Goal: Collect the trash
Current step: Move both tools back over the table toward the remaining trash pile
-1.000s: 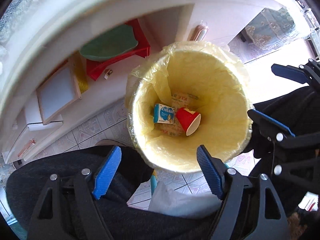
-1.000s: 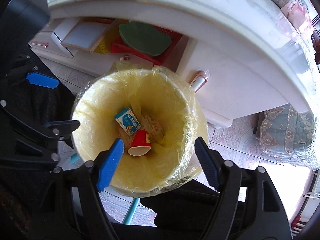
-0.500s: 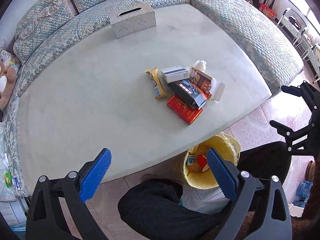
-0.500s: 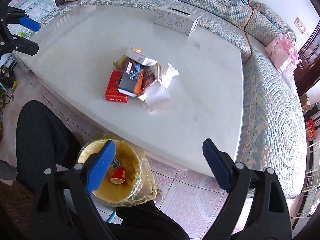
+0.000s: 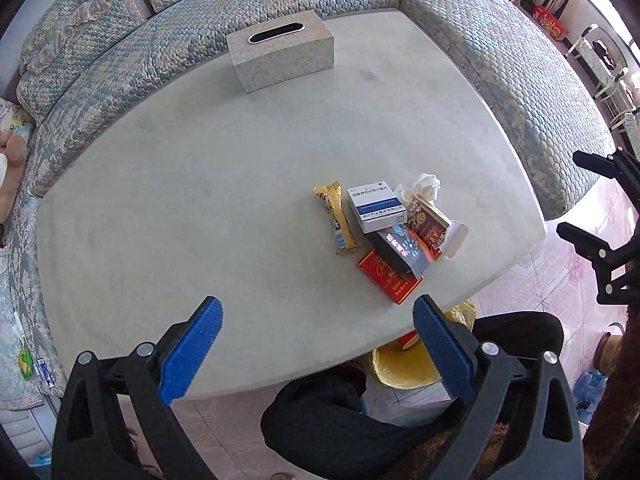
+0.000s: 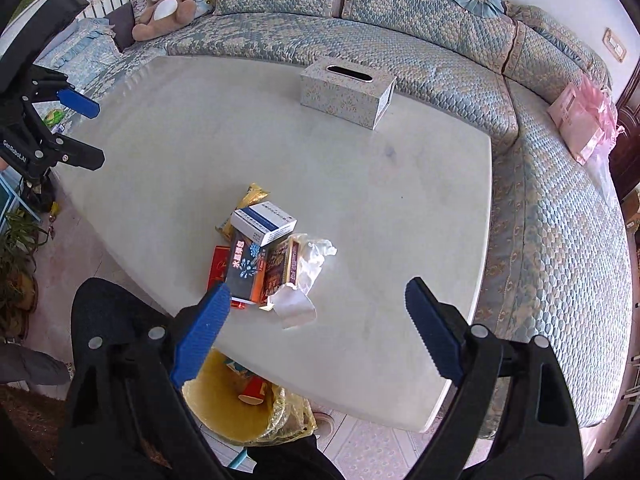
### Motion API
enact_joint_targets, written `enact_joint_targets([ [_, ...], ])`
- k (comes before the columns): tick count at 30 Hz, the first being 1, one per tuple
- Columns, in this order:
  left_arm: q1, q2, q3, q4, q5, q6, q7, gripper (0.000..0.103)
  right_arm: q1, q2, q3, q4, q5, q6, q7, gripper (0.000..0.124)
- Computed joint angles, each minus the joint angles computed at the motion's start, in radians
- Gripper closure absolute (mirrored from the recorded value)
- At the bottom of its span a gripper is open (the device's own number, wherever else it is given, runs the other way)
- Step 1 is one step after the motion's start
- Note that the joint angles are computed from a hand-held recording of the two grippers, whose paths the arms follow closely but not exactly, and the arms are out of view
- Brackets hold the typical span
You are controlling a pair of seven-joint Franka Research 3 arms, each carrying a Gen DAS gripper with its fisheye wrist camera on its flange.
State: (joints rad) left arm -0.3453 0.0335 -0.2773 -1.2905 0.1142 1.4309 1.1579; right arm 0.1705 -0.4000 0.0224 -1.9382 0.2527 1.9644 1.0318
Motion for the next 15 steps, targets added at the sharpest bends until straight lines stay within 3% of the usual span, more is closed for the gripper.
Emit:
enact_joint_targets([
  [15,0.014,0.294,0.029,0.191,-0.029,-0.026,0.049,0.009,0.011,0.279,0.008,0.175,-0.021,-0.032,0.081,0.037],
])
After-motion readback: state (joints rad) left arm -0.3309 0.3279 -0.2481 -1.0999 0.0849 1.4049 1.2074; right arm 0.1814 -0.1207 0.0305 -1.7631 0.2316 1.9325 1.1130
